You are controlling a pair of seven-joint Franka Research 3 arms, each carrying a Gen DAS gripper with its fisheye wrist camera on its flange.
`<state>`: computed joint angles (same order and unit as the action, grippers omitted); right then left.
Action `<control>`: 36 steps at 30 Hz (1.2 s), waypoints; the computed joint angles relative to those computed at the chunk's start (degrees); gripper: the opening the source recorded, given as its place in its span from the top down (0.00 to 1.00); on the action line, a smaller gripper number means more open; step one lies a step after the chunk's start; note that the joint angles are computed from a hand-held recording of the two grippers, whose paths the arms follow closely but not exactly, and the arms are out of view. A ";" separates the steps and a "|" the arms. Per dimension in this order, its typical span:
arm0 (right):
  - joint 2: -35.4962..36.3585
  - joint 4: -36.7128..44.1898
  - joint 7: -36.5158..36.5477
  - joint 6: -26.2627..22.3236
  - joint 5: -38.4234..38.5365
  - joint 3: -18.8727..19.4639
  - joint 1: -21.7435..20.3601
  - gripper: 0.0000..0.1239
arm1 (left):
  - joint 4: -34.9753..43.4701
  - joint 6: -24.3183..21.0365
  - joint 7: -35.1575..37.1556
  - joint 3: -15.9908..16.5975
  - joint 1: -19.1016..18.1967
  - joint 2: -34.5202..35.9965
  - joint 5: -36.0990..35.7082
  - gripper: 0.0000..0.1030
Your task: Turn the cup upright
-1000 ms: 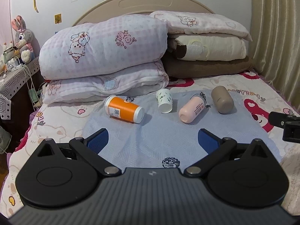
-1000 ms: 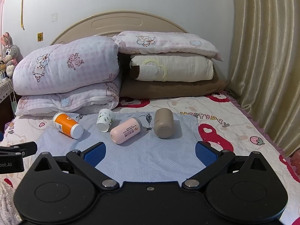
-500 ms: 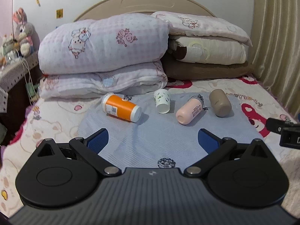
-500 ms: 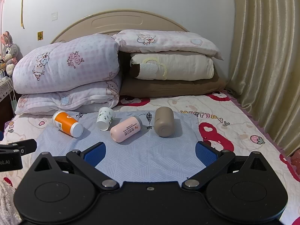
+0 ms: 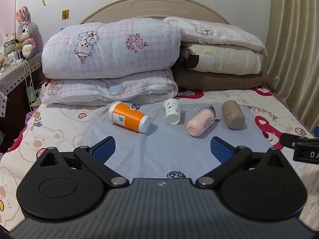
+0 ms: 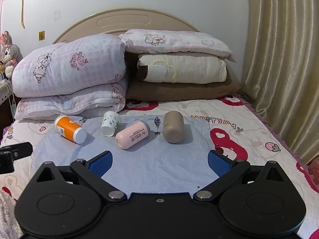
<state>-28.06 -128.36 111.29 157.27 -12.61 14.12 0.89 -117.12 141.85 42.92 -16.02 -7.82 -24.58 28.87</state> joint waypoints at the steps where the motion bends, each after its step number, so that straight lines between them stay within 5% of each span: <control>1: 0.05 -0.05 -0.10 -0.07 -0.12 0.04 0.01 0.17 | -0.05 -0.06 -0.13 0.00 0.02 -0.06 -0.02 0.00; 13: 0.08 0.02 0.10 -0.64 -0.37 0.09 0.22 0.17 | -1.23 0.15 0.61 1.17 -0.24 -0.68 -2.78 0.00; 23: 0.57 0.30 -2.20 -1.08 1.85 -1.70 2.37 0.17 | 0.12 -4.16 2.90 2.46 -1.12 0.19 -6.87 0.00; 28: 3.46 3.04 -9.31 1.28 7.79 -5.57 6.85 0.17 | 4.81 -5.15 10.75 5.86 -2.71 3.24 -12.33 0.00; 32: 8.12 6.73 -14.12 7.78 10.58 -6.53 8.38 0.17 | 11.42 -6.57 13.49 5.46 -0.38 7.54 -10.93 0.00; 36: 13.71 12.71 -30.16 9.96 23.71 -13.47 18.22 0.17 | 17.12 -6.67 14.21 5.99 1.11 12.03 -11.13 0.00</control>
<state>-14.35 -115.65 81.13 167.23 11.10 0.65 19.11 -100.00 135.18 57.14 -10.03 -6.71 -12.55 17.75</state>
